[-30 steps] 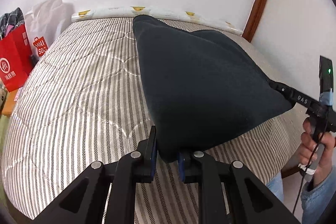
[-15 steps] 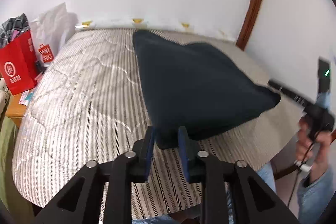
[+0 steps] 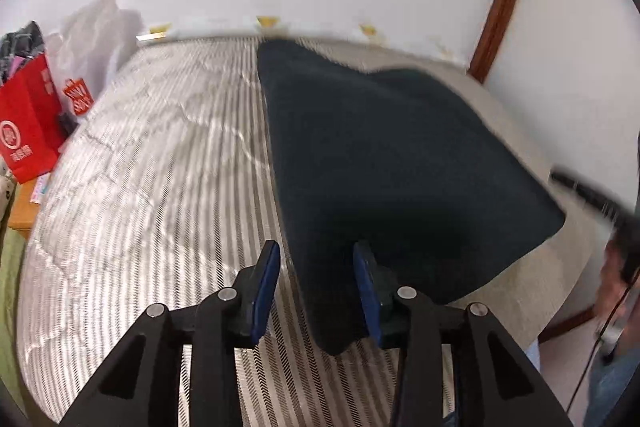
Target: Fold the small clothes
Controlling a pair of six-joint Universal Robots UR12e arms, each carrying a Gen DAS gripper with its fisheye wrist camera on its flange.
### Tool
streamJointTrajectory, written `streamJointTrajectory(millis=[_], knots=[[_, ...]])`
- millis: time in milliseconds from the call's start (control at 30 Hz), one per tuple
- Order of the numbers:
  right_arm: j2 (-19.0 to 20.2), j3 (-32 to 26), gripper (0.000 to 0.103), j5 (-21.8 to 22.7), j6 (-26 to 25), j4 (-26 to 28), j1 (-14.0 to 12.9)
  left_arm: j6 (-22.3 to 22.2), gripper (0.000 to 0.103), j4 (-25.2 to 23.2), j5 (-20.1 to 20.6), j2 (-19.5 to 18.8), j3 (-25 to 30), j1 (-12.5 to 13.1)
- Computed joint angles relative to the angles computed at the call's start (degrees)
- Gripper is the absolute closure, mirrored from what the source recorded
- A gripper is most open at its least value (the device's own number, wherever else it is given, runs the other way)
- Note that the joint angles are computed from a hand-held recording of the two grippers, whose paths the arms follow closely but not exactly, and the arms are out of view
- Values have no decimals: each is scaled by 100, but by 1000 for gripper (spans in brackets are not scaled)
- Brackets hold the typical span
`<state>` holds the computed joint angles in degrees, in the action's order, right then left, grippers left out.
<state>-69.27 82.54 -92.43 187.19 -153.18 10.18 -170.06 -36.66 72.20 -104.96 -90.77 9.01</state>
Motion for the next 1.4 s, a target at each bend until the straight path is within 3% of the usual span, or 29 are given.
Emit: streamJointTrajectory(millis=[133,300,600,900,967,1000,1067,1100,1200,1300,1400], knots=[[269,-569,74,151,-84,347,-46,-164,61,-145,-312,-87,187,99],[851,-1621,74,268,-119,1048,-7,-239,62,-248,155,-393,752,-7],[2082,-3659,69,817,112,2348,35,-137,62,-662,162,-1017,1715,-68],[2952,-5143,64,773,260,3434,85,120,62,-809,-116,-1245,1948,-73],[3031,-5260,66,801,309,3475,82,158,62,-822,-132,-1273,1976,-79],[3041,-5255,81,791,216,3420,89,154,62,-819,-147,-1277,1978,-77],[2942,-5006,92,798,-91,3046,96,117,62,-810,-190,-1279,1967,-70],[2823,-4730,94,715,-187,2617,105,111,62,-822,-200,-1278,1961,-68],[2672,-4362,95,731,65,1979,39,137,62,-860,-279,-1257,1924,-56],[2863,-4717,94,813,285,2520,1,173,62,-865,-195,-1220,1879,-75],[2808,-4712,79,476,262,2700,38,140,62,-886,-103,-1152,1813,-87]])
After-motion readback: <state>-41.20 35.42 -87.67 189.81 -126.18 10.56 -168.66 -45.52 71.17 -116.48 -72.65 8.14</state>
